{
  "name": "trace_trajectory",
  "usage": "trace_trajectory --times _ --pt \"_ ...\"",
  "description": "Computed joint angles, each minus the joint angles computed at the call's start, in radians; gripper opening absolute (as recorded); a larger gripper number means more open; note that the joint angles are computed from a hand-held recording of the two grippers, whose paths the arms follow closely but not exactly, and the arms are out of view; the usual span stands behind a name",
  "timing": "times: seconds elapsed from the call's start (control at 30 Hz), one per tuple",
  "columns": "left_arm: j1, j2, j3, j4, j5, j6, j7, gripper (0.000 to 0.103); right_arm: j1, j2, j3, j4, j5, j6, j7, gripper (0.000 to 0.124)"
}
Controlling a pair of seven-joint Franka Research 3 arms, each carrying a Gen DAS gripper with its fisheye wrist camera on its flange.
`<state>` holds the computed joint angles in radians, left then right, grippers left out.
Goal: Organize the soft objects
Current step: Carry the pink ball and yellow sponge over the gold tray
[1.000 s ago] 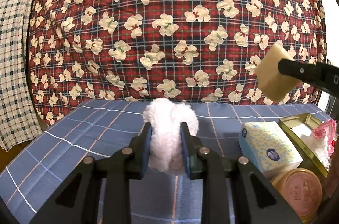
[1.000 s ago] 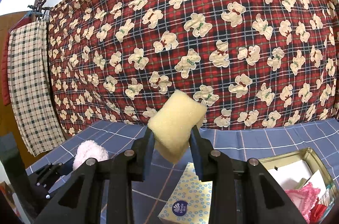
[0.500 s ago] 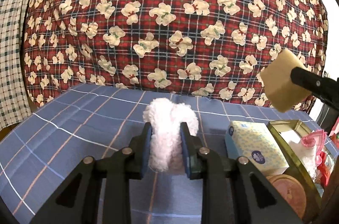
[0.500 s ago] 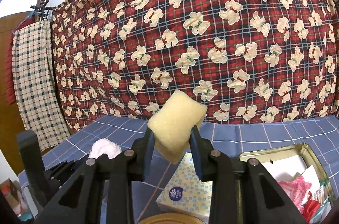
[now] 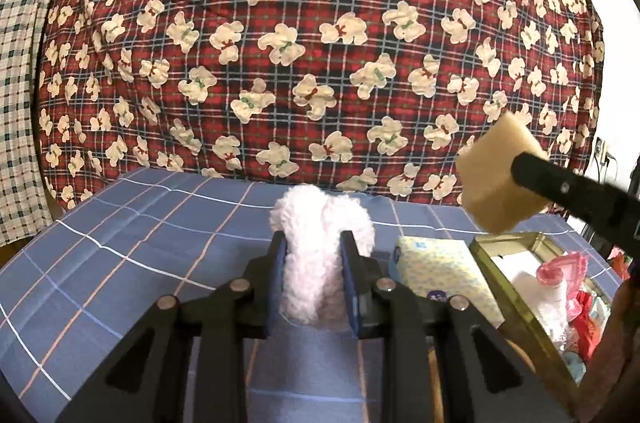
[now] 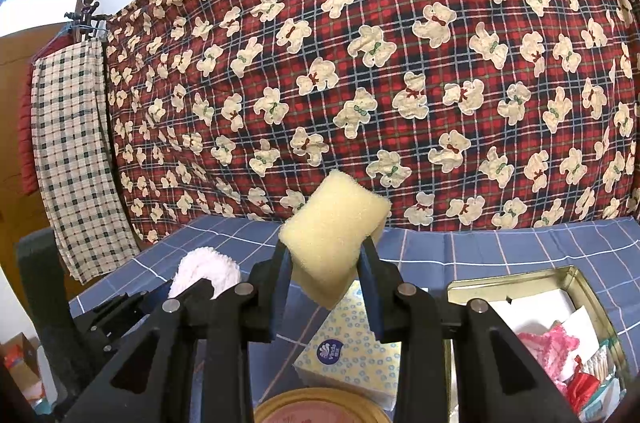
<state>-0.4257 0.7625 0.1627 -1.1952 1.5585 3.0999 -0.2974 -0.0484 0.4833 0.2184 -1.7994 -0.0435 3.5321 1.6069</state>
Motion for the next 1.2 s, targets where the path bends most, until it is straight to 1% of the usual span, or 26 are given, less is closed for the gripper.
trace_trajectory --times 0.07,0.13,0.37,0.47,0.7,0.73,0.83,0.9,1.0,1.07,1.2 --pt "-0.003 -0.007 0.001 -0.005 0.009 0.005 -0.006 0.024 -0.022 -0.013 0.018 -0.024 -0.021 0.012 0.013 0.035" --pt "-0.007 -0.019 0.001 -0.014 0.026 0.005 -0.021 0.024 -0.031 -0.021 0.022 -0.035 -0.037 0.016 0.026 0.035" --pt "0.009 -0.048 -0.040 -0.033 0.047 0.006 -0.016 0.024 -0.064 -0.045 0.032 -0.062 -0.099 0.029 0.079 0.035" --pt "0.021 -0.056 -0.065 -0.045 -0.021 0.017 0.064 0.024 -0.086 -0.055 0.039 -0.075 -0.136 0.036 0.111 0.035" --pt "-0.014 -0.063 -0.045 -0.055 -0.139 0.063 0.171 0.024 -0.111 -0.100 0.016 -0.128 -0.202 0.066 0.178 0.035" --pt "-0.007 -0.064 -0.065 -0.061 -0.184 0.062 0.229 0.024 -0.111 -0.107 0.010 -0.136 -0.210 0.071 0.188 0.035" --pt "-0.006 -0.063 -0.095 -0.069 -0.270 0.070 0.335 0.024 -0.107 -0.133 -0.020 -0.167 -0.222 0.091 0.207 0.035" --pt "-0.018 -0.062 -0.098 -0.069 -0.309 0.072 0.381 0.024 -0.106 -0.149 -0.040 -0.189 -0.231 0.103 0.220 0.035" --pt "-0.023 -0.057 -0.128 -0.068 -0.376 0.068 0.479 0.024 -0.110 -0.169 -0.064 -0.215 -0.247 0.111 0.245 0.035" --pt "-0.039 -0.054 -0.123 -0.064 -0.404 0.071 0.509 0.024 -0.108 -0.179 -0.081 -0.230 -0.250 0.119 0.253 0.035" --pt "-0.054 -0.043 -0.135 -0.053 -0.472 0.067 0.589 0.024 -0.112 -0.195 -0.106 -0.255 -0.261 0.129 0.272 0.035"
